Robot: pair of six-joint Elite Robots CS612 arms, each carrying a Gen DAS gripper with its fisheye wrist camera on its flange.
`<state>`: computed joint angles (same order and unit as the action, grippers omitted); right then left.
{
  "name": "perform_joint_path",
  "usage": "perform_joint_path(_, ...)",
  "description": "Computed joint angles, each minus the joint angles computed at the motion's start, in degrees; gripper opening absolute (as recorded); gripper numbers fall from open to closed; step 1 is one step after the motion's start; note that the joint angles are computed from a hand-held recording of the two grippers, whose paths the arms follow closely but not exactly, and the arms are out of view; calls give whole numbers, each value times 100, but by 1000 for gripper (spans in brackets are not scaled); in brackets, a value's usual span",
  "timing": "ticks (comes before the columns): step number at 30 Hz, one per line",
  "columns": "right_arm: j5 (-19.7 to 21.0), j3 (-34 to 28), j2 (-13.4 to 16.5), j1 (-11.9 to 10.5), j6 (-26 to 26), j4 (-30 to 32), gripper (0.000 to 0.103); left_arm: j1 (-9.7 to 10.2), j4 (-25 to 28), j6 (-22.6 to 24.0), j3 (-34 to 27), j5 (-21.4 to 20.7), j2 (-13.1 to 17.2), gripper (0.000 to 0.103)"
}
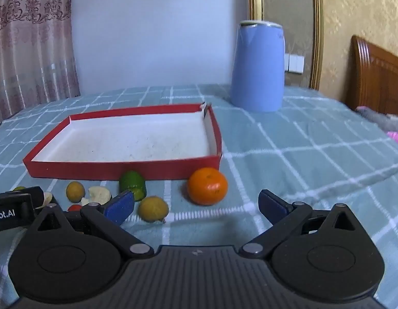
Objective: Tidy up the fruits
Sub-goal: 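Move the right gripper toward the orange beside the tray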
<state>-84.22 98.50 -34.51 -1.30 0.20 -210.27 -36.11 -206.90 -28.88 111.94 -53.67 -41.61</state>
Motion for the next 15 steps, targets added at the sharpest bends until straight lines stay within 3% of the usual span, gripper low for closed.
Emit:
perform_joint_path(5, -71, 93, -40, 131, 96, -37, 103, 24, -53, 51, 0, -68, 10, 103)
perform_joint_path(6, 65, 78, 3, 106, -151, -177, 103, 30, -46, 52, -1, -86, 12, 103)
perform_joint_path(15, 81, 81, 14, 108, -141, -206, 103, 67, 73, -12, -45, -155, 38, 103)
